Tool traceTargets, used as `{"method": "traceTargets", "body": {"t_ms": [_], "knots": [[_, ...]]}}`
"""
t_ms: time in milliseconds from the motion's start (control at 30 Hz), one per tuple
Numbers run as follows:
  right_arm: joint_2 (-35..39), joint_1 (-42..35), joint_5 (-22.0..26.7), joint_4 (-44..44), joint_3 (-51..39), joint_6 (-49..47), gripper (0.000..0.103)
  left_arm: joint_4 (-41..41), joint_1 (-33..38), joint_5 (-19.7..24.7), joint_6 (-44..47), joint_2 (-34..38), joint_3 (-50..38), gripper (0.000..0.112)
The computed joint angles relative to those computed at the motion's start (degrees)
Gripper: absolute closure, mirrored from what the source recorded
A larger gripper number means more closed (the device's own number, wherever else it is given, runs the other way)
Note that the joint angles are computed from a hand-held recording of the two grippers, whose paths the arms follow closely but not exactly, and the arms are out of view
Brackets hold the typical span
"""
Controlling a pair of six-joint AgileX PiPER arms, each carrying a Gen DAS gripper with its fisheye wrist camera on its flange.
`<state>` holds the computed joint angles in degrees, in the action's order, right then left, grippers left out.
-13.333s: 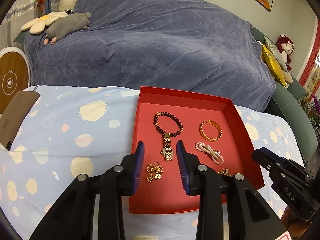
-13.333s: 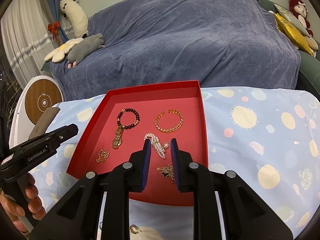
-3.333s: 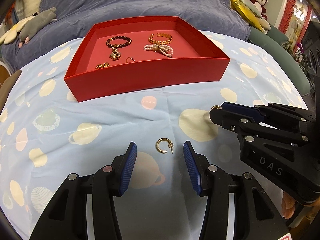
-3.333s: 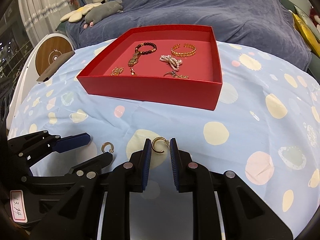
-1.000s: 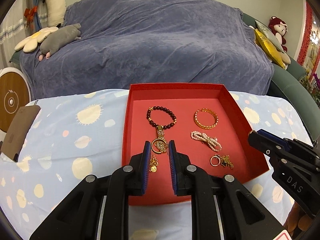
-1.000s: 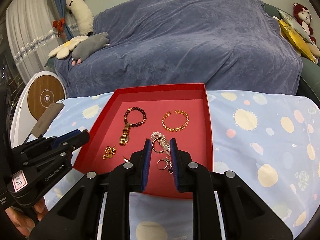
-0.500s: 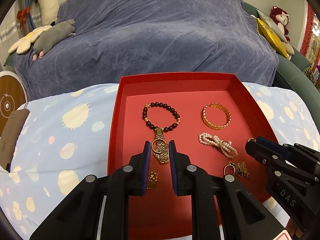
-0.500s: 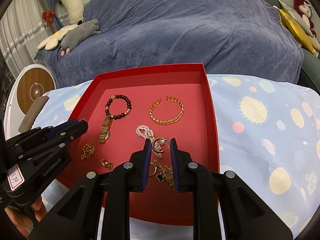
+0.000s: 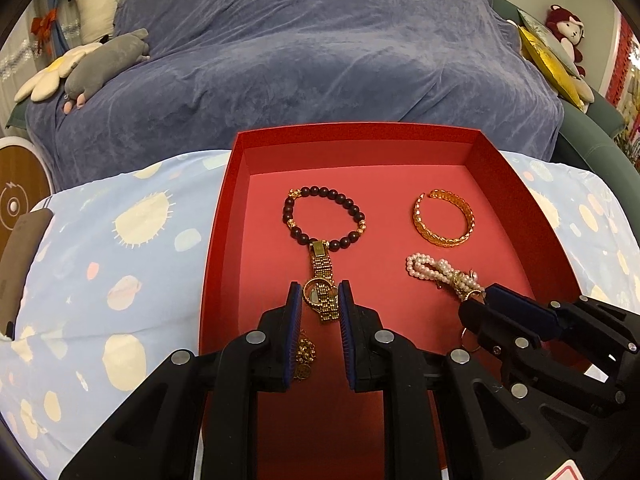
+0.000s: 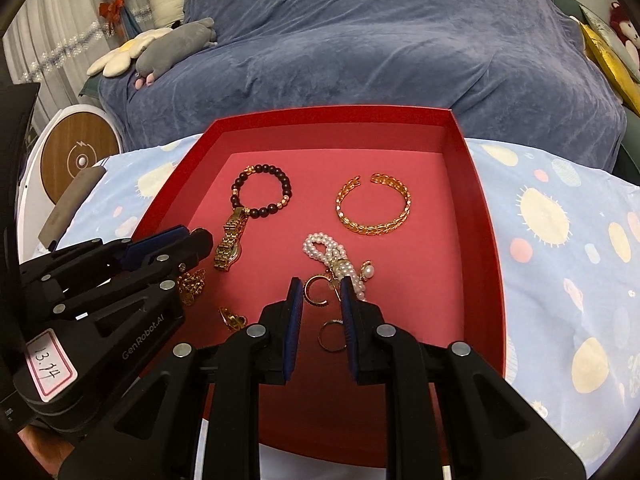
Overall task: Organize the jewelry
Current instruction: 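Carry both hoop earrings into the red box and open both tools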
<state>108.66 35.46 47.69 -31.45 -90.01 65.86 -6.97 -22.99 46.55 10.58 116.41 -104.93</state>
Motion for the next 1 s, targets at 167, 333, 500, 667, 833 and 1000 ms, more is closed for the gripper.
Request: {"method": "traceTargets", "body": {"t_ms": [167,333,500,667,833,1000], "knots": [[-0.16,0.41,0.31,-0.92,0.19,0.8,0.084,0.58,-0.22,0.28,-0.23,0.15,-0.05,0.095],[-0.32,0.57,0.69,-1.31,0.09,1.52,0.083,2.04,-0.72,-0.79,-1.57,-0.73,1.19,0.076],[-0.29,0.77,1.14,-1.4,-0.18,1.97,0.083,2.47,-0.73,-0.52,-2.21,-0.85,1.14,0.076],[-0.45,0.88,1.3,-1.63,-0.13,2.35,0.083,2.63,-0.76,-0.64,-2.31,-1.03,1.41,0.076],[-0.67,1.02,1.52,-1.8,-0.09,2.68,0.083,2.79,-0.71,-0.9,-2.28,-1.39,1.76,0.076],[-1.11,1.67,2.04,-2.39,0.1,3.8,0.083,2.8,-0.72,-1.1,-2.34,-2.32,2.69,0.076]]}}
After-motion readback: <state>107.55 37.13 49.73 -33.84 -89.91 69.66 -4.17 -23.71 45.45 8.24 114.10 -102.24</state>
